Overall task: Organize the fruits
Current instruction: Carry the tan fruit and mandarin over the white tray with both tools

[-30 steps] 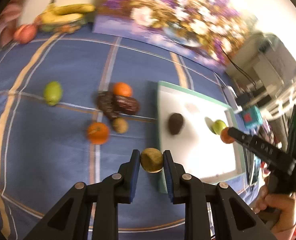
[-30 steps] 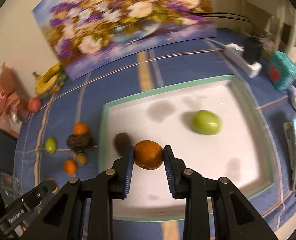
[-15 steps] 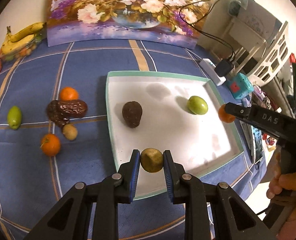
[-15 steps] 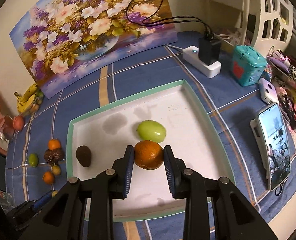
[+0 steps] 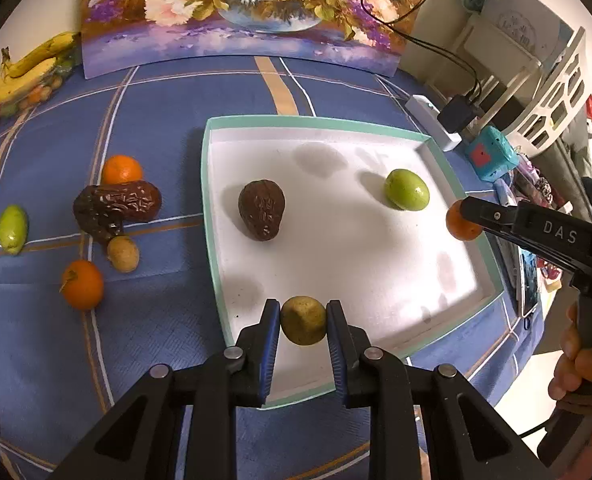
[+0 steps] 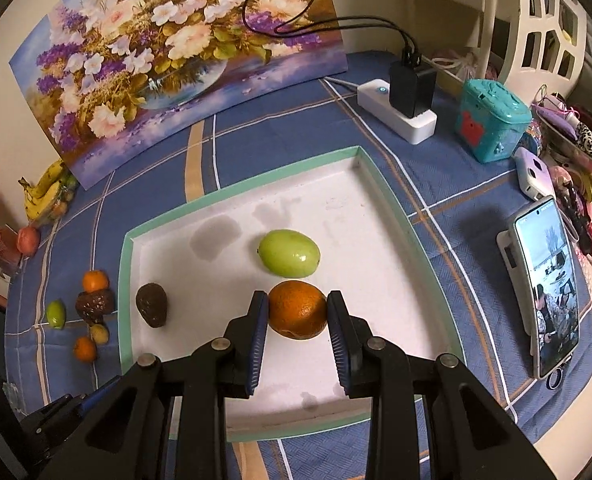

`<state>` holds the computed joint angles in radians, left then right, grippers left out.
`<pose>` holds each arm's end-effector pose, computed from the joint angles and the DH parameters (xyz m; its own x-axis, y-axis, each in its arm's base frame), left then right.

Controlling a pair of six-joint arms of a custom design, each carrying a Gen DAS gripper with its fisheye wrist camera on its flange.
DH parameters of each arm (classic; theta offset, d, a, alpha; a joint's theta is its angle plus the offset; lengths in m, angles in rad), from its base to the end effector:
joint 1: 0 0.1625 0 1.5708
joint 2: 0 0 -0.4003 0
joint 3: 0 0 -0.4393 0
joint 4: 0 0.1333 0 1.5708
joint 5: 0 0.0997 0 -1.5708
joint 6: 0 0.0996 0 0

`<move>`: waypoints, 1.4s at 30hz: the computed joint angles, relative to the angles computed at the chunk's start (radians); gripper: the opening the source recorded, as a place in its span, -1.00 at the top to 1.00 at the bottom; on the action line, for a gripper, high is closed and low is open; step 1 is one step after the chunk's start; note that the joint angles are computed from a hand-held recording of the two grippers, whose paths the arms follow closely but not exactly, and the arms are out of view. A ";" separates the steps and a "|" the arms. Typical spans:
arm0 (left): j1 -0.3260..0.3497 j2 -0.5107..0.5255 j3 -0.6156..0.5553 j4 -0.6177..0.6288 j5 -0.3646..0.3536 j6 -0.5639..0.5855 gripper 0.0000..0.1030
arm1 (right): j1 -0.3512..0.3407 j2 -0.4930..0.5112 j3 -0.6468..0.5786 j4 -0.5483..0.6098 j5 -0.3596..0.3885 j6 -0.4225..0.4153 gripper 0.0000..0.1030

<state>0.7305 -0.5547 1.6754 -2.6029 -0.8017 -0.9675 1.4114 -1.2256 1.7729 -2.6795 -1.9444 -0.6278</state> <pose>-0.3299 -0.5675 -0.1023 -0.8570 -0.2204 -0.4659 0.0639 0.8516 -0.5203 -0.0066 -0.6516 0.2852 -0.7979 -0.2160 0.5627 -0.4131 0.8759 -0.2494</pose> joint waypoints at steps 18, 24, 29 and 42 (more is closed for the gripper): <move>0.032 0.030 -0.029 0.049 -0.058 -0.032 0.52 | -0.002 0.057 -0.038 0.057 -0.087 0.016 0.39; 0.044 0.036 -0.032 0.048 -0.083 -0.039 0.52 | -0.007 0.075 -0.046 0.076 -0.115 0.021 0.39; 0.043 0.034 -0.030 0.048 -0.084 -0.038 0.51 | -0.006 0.077 -0.044 0.069 -0.120 0.014 0.39; 0.046 0.028 -0.024 0.035 -0.097 -0.049 0.49 | -0.005 0.076 -0.045 0.073 -0.120 0.019 0.37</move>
<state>0.7762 -0.5271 1.6515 -2.5684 -0.8991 -1.0165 1.4066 -1.1493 1.7275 -2.6063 -2.0649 -0.6087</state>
